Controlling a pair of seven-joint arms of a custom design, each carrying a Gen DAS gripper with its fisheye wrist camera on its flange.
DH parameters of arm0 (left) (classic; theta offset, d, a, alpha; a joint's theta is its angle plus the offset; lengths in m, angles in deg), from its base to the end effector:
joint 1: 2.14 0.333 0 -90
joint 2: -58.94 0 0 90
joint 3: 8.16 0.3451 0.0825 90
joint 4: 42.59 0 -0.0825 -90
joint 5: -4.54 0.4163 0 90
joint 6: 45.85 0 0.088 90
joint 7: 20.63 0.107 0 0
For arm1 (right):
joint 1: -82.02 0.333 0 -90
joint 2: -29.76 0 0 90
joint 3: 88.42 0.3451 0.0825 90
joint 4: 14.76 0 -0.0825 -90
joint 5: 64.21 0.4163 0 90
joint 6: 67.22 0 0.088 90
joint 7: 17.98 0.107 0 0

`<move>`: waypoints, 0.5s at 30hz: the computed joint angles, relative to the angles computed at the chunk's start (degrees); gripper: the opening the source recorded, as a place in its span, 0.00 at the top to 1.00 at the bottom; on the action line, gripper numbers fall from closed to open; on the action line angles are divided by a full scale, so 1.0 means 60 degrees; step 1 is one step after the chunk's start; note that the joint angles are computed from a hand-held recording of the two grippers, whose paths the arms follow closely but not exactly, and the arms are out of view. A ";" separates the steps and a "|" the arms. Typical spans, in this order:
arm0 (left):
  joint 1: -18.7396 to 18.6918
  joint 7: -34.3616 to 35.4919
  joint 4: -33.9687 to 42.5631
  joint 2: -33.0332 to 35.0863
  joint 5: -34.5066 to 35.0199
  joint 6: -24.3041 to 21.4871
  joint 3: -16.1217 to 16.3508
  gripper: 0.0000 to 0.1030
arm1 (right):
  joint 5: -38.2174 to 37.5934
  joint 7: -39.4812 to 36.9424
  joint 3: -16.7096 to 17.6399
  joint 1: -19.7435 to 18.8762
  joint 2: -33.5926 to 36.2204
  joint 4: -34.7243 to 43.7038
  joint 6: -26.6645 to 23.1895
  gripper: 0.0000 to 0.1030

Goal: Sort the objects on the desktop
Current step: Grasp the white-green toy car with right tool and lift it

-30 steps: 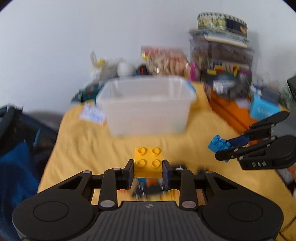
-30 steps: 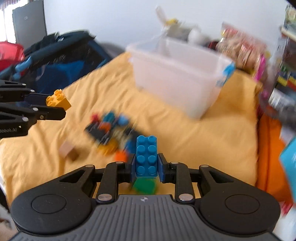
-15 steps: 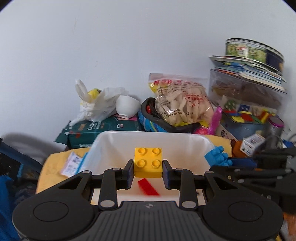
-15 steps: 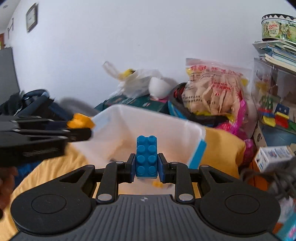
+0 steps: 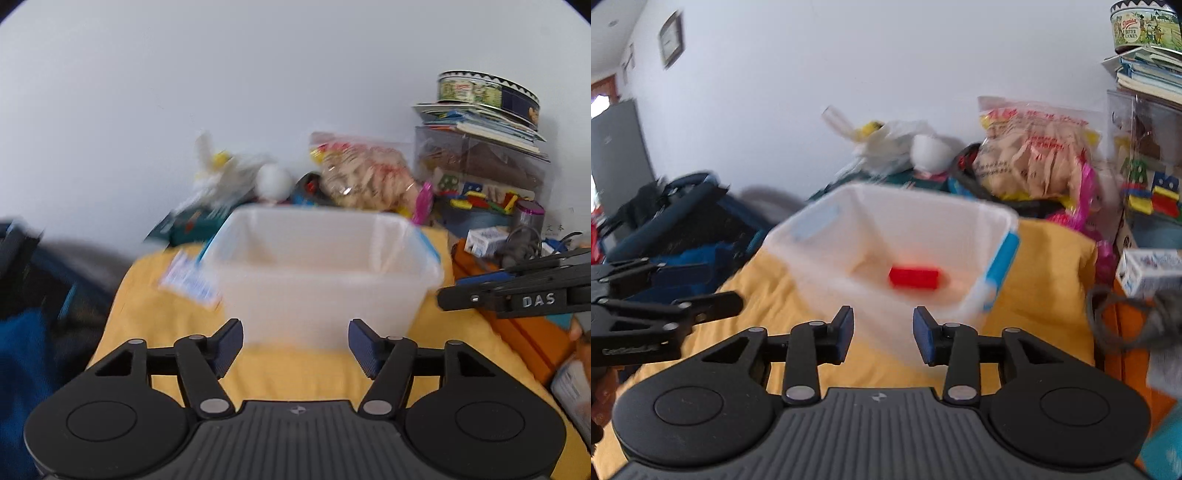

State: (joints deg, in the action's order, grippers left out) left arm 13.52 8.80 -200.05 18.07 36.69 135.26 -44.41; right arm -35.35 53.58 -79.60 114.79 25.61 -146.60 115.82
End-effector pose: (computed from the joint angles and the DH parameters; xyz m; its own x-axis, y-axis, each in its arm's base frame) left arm 0.3580 -0.2033 0.4836 0.0114 -0.9992 0.0379 -0.4872 -0.0387 -0.8724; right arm 0.4539 0.3446 0.4963 0.5604 -0.8191 -0.1221 -0.5337 -0.2444 -0.8096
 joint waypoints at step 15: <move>-0.6277 -0.0551 -0.1964 -0.1456 -0.0946 -0.4607 0.1878 0.35 | -0.1816 -0.0274 0.0150 0.0748 -0.1444 -0.2195 -0.2043 0.69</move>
